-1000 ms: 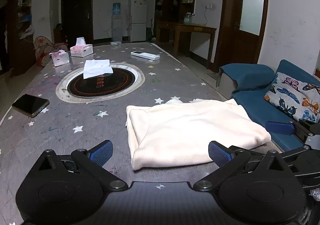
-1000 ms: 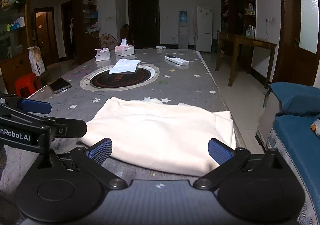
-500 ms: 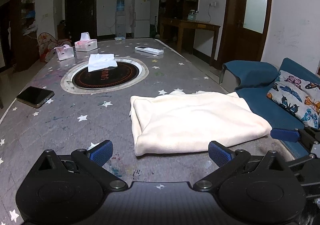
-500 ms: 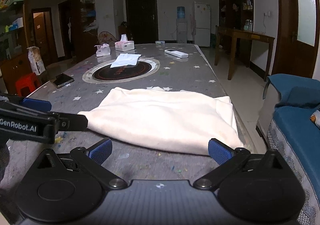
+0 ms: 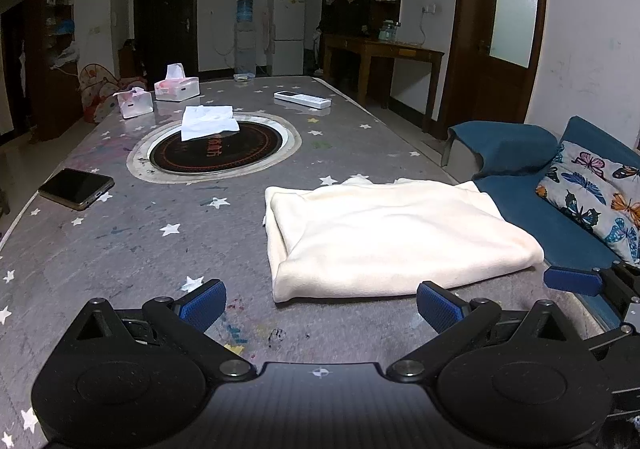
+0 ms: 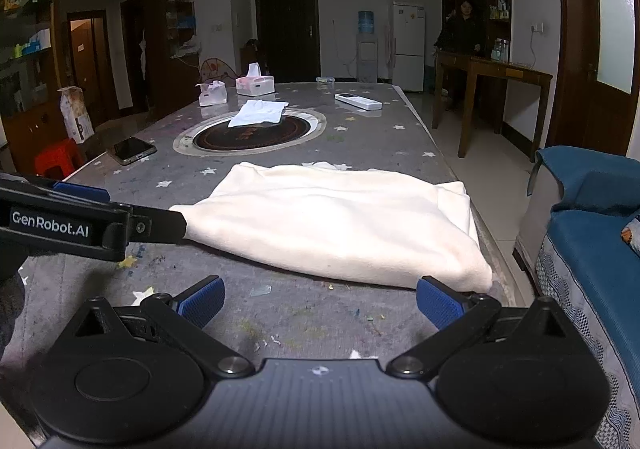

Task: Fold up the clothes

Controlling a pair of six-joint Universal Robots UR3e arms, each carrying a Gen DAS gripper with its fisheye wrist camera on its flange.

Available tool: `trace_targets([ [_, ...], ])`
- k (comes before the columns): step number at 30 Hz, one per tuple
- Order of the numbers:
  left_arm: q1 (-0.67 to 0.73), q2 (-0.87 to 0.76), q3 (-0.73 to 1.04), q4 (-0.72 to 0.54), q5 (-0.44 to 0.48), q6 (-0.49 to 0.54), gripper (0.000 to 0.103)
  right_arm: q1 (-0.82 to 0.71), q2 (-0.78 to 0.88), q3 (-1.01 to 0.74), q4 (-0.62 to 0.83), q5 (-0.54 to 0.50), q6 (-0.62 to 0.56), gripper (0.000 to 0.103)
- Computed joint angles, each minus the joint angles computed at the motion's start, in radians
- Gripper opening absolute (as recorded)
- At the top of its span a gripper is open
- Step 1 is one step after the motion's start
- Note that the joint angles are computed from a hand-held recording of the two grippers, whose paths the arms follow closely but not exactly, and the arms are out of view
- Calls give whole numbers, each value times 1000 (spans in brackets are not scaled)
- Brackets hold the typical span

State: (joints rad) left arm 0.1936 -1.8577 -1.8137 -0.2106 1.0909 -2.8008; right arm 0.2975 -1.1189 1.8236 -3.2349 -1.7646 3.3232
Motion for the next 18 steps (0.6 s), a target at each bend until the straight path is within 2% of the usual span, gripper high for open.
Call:
trace_targets([
  [18, -15, -1, -21, 23, 30, 2, 103, 17, -2, 32, -19, 14, 21, 103],
])
